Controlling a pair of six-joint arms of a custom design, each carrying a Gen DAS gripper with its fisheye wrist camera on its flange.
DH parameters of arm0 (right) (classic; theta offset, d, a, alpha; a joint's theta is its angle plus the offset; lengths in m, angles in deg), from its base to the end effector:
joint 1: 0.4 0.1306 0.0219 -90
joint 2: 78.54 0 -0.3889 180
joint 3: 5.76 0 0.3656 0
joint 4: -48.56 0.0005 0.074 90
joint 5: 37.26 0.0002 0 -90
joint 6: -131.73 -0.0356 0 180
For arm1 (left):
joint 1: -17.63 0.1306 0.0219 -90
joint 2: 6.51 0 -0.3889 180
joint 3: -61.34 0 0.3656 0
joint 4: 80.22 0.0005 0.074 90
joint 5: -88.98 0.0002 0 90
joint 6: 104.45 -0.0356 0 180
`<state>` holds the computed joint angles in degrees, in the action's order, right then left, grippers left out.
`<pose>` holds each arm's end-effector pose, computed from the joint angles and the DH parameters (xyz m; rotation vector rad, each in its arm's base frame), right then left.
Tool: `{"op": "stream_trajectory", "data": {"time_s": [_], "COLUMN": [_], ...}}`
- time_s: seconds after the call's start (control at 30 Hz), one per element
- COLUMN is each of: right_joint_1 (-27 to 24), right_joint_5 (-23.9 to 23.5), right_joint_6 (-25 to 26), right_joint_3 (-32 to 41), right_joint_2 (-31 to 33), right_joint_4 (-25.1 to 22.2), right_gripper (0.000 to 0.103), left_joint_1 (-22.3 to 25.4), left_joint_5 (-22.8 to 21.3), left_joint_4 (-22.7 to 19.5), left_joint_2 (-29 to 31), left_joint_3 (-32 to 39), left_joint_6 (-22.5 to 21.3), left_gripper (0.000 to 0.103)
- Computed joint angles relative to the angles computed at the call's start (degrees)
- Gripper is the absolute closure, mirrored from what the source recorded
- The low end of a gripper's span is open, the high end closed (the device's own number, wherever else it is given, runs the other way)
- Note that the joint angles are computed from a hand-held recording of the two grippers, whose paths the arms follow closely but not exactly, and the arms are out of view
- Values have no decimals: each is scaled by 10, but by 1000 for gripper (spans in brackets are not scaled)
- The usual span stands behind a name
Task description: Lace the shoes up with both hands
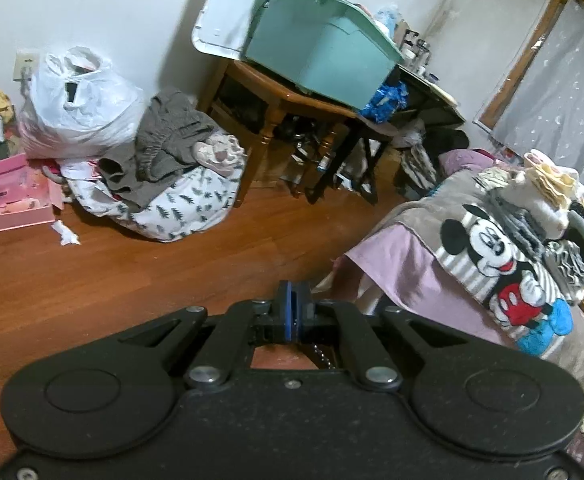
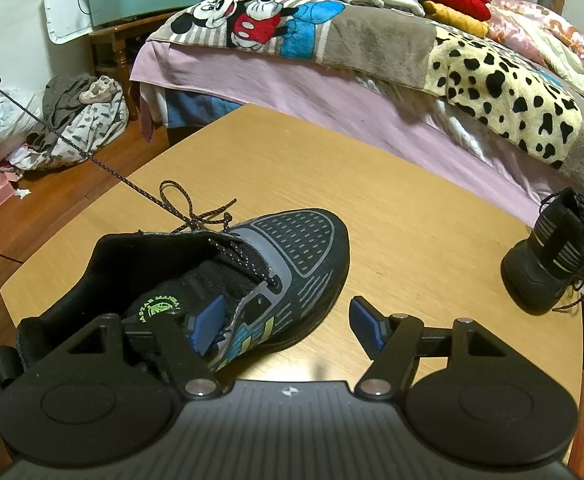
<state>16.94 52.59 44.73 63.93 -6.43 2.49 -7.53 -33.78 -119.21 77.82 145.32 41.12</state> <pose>0.3249 0.1010 0.4031 -0.4286 2.3823 0.1176 0.3966 -0.1655 0.4493 -0.8397 1.9663 -0.1749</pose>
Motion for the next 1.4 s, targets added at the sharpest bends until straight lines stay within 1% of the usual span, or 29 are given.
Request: {"op": "stream_trajectory", "data": {"time_s": [0.1,0.17,0.23,0.33,0.47,0.53,0.6,0.67,0.7,0.8,0.87,0.93,1.0,1.07,1.1,1.13,1.17,1.27,1.3,1.37,1.4], "right_joint_1": [2,5,8,10,11,10,10,9,9,8,8,8,9,8,7,6,5,0,-1,-3,-3], "right_joint_5": [3,6,9,8,6,5,4,3,3,1,0,-2,-3,-5,-7,-8,-10,-14,-16,-17,-17], "right_joint_6": [0,0,1,1,3,3,2,3,2,0,-2,-4,-7,-10,-13,-16,-19,-27,-30,-35,-36], "right_joint_3": [1,2,4,3,3,4,5,5,6,8,10,11,11,11,11,11,12,12,12,12,12], "right_joint_2": [0,1,1,-4,-10,-11,-12,-13,-13,-13,-12,-11,-11,-12,-13,-13,-13,-13,-13,-13,-13], "right_joint_4": [0,-1,-3,-1,-3,-3,-2,-2,-1,0,1,3,4,6,7,9,10,13,15,17,18], "right_gripper": [35,35,35,35,35,35,35,35,35,35,35,35,35,35,35,35,35,35,35,35,35], "left_joint_1": [-6,-13,-21,-46,-77,-89,-100,-113,-119,-140,-153,-166,-176,-188,-191,-195,-197,-208,-213,-223,-228], "left_joint_5": [-14,-25,-35,-69,-105,-103,-87,-69,-55,-6,40,80,139,182,217,249,290,362,379,407,409], "left_joint_4": [-16,-20,-17,-12,6,23,40,63,82,118,139,144,153,132,127,115,88,30,14,-45,-65], "left_joint_2": [5,12,16,28,44,52,57,63,63,70,75,83,90,102,107,113,122,144,152,175,182], "left_joint_3": [10,17,25,45,67,74,76,80,80,92,100,109,113,128,132,136,148,167,170,189,192], "left_joint_6": [9,3,-16,-75,-147,-184,-209,-243,-259,-312,-354,-384,-420,-460,-485,-502,-521,-581,-601,-643,-661], "left_gripper": [103,103,103,103,103,103,103,103,103,103,103,103,103,103,103,103,103,103,103,103,103]}}
